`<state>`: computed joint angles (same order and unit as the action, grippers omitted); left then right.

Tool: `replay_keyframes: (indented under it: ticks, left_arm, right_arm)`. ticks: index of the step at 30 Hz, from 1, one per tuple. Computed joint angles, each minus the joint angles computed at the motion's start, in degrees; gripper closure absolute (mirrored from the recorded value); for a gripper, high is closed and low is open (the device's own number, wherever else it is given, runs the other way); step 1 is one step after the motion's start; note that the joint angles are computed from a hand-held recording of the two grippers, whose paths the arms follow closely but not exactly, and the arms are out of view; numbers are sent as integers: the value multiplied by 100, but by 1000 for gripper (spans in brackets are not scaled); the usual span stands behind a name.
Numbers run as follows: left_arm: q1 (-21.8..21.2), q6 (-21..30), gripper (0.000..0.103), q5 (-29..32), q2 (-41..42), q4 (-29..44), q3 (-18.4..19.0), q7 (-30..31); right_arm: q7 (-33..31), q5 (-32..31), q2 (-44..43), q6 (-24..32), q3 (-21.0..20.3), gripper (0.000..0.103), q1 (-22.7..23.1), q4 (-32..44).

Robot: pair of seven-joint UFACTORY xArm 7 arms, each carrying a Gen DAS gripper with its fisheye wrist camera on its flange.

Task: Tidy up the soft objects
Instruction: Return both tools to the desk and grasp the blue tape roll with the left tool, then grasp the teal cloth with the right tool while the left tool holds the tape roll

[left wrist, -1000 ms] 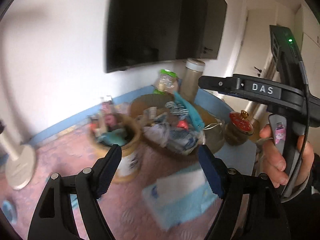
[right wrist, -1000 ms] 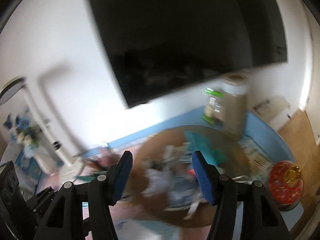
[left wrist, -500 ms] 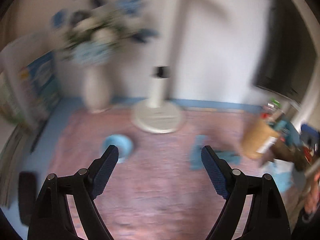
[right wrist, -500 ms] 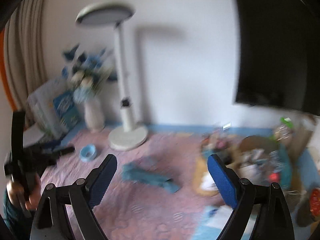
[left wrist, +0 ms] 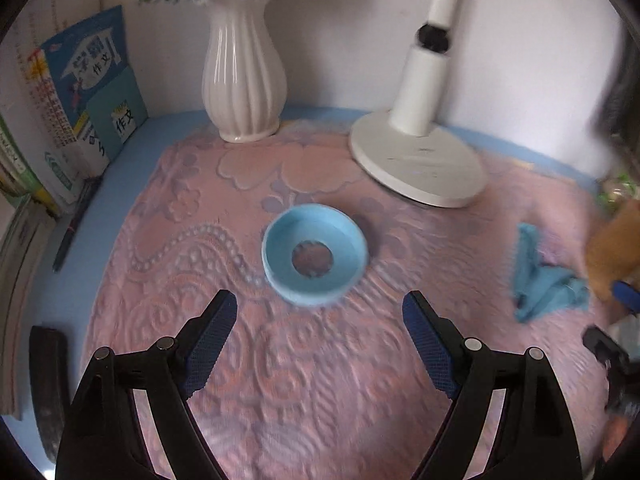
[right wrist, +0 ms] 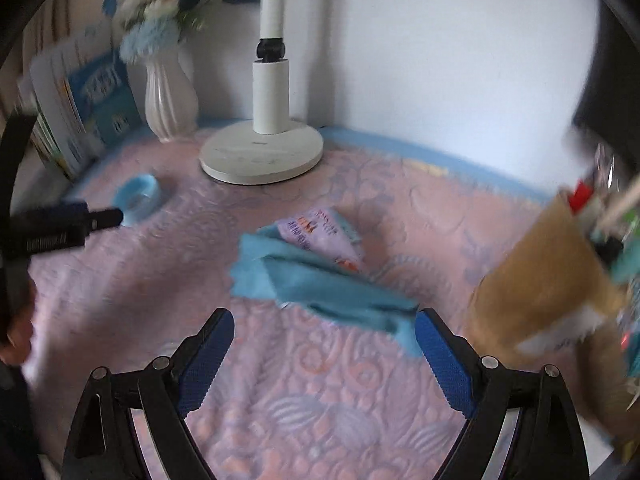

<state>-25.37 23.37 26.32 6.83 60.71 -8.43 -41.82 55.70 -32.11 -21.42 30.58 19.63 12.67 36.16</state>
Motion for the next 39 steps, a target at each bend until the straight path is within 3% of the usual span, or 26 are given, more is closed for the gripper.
replay_keyframes:
  ticks: [2, 6, 9, 11, 14, 16, 17, 19, 22, 26, 28, 31, 33, 36, 39]
  left_arm:
    - [-123, 296, 19, 428, 324, 368, 108, -378]
    - [-201, 228, 19, 443, 646, 609, 195, -460]
    - [-540, 30, 19, 1379, 657, 536, 550, -1365]
    - [-569, 109, 19, 1586, 672, 558, 538, -1543]
    - [-594, 213, 20, 1869, 714, 622, 510, -1687]
    - [-580, 191, 37, 1933, 751, 643, 479, -1669]
    - [-633, 223, 38, 2118, 738, 643, 522, -1810]
    - [-643, 213, 40, 2320, 738, 642, 532, -1949]
    - [-758, 175, 40, 3039, 621, 558, 616, -2498]
    - [-718, 62, 40, 3893, 454, 425, 511, -3149]
    - [-635, 47, 40, 3922, 409, 391, 380, -3099]
    - [-385, -465, 40, 2941, 265, 167, 102, -2296]
    - [-341, -634, 39, 2479, 142, 13, -75, -1875]
    - [-603, -514, 39, 2621, 65, -28, -44, -2019]
    - [-667, -845, 39, 2939, 151, -78, 36, -2355]
  right_arm:
    - [82, -224, 247, -48, 66, 12, -105, 118]
    - [224, -372, 405, -557, -94, 12, -162, 58]
    - [598, -585, 443, -948, -74, 12, -305, -28]
    - [766, -651, 434, -1358, -111, 16, -397, -160]
    - [830, -638, 611, -1168, 14, 40, -471, -53]
    - [930, -787, 785, -816, 85, 56, -438, 95]
    - [1256, -1141, 752, -659, 190, 62, -480, 105]
    - [1469, -1350, 667, -555, 133, 84, -387, 69]
    - [1464, -1209, 347, -822, -101, 94, -257, -194]
    - [1443, -958, -201, -811, -43, 95, -296, -468]
    - [1288, -733, -505, -822, -39, 95, -269, -604]
    - [719, -234, -819, -962, -179, 95, -70, -762]
    - [-139, 495, -784, -1106, -685, 95, 551, -801]
    - [-1370, 1810, -310, -916, -1438, 95, 1581, -619]
    - [-1663, 2271, 25, -995, -1381, 90, 1588, -580]
